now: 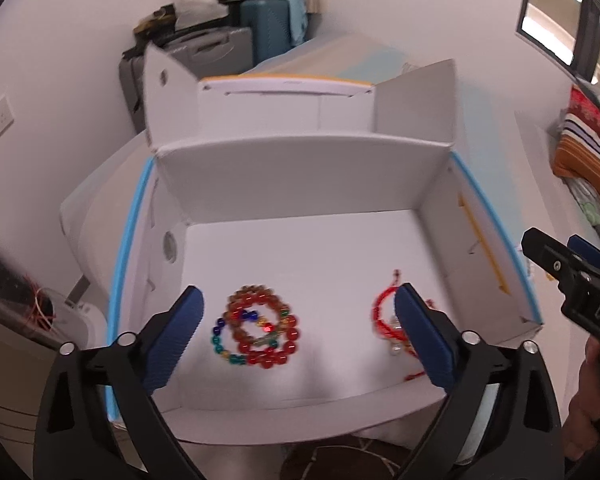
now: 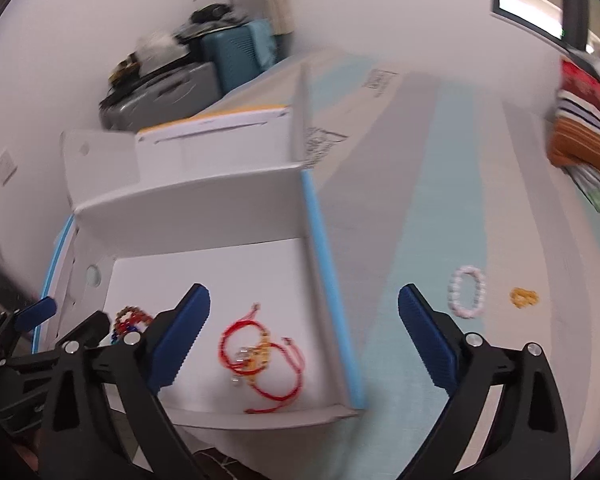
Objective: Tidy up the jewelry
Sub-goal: 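Move both tools back toward the pink-white and yellow bead bracelets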
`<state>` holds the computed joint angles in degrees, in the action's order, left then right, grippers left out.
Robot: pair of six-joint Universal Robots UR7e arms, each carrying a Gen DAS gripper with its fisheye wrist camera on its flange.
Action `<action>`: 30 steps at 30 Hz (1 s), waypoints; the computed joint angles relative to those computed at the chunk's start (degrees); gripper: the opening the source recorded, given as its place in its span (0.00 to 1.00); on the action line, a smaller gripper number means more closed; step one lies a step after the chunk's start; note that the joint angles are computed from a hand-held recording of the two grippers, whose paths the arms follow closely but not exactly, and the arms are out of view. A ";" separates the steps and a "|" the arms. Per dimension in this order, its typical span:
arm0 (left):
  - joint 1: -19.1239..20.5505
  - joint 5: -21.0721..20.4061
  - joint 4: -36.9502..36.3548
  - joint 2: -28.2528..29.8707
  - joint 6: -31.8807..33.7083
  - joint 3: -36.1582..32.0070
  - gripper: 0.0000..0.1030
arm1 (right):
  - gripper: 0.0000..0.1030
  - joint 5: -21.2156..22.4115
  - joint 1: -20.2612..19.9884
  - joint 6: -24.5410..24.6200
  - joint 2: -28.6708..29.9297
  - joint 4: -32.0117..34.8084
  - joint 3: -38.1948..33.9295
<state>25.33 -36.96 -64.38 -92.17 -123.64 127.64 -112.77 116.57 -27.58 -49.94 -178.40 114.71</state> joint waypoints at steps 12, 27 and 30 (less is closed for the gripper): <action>3.15 7.26 -21.16 14.22 19.08 -5.38 0.94 | 0.92 -1.03 -8.33 -3.42 -7.99 -0.07 0.08; 9.57 8.42 -50.18 33.63 47.83 -15.91 0.94 | 0.92 -2.70 -16.23 -6.92 -9.64 5.25 -7.27; 11.35 7.94 -54.68 37.30 53.10 -18.48 0.94 | 0.92 -2.11 -17.72 -6.88 -8.44 5.89 -9.13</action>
